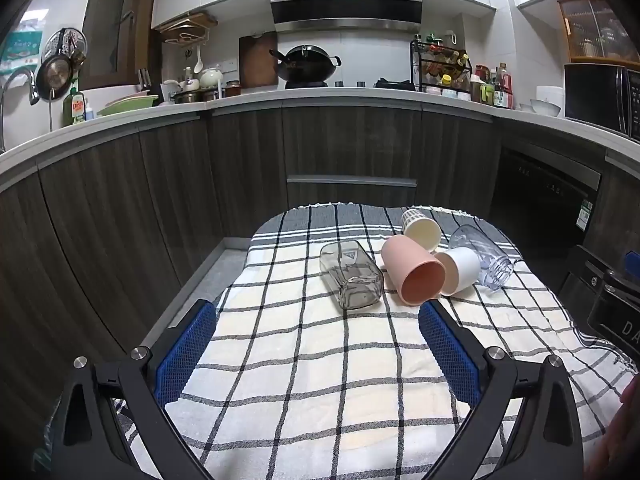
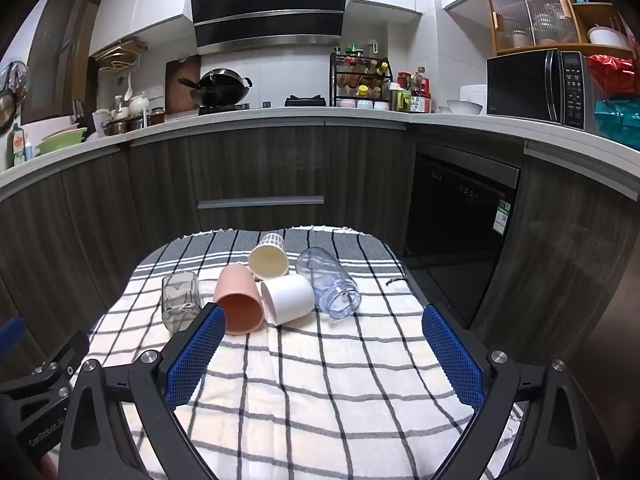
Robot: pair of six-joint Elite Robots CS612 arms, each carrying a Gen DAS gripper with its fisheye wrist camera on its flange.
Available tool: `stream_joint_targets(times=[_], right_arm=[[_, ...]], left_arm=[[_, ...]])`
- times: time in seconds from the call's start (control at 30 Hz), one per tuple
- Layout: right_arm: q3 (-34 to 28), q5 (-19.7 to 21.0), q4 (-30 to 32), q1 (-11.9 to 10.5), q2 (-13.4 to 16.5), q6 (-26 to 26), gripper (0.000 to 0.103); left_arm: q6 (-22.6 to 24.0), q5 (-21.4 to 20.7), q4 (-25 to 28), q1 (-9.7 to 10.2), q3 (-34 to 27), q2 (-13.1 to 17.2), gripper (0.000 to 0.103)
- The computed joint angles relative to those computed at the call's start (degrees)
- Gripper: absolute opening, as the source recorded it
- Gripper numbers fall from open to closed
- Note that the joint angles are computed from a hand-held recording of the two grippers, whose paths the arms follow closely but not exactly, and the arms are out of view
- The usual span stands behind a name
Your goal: Flip cup upside down
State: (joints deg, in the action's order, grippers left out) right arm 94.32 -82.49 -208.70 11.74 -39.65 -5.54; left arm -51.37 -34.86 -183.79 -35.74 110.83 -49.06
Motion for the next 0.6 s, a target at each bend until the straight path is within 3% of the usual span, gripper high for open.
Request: stream_joint_targets(times=[0.6], right_arm=[[-0.1, 0.3, -0.4, -0.2, 0.3, 0.2, 0.099]], left_arm=[[0.3, 0.2, -0.6, -0.11, -0.1, 0.2, 0.103]])
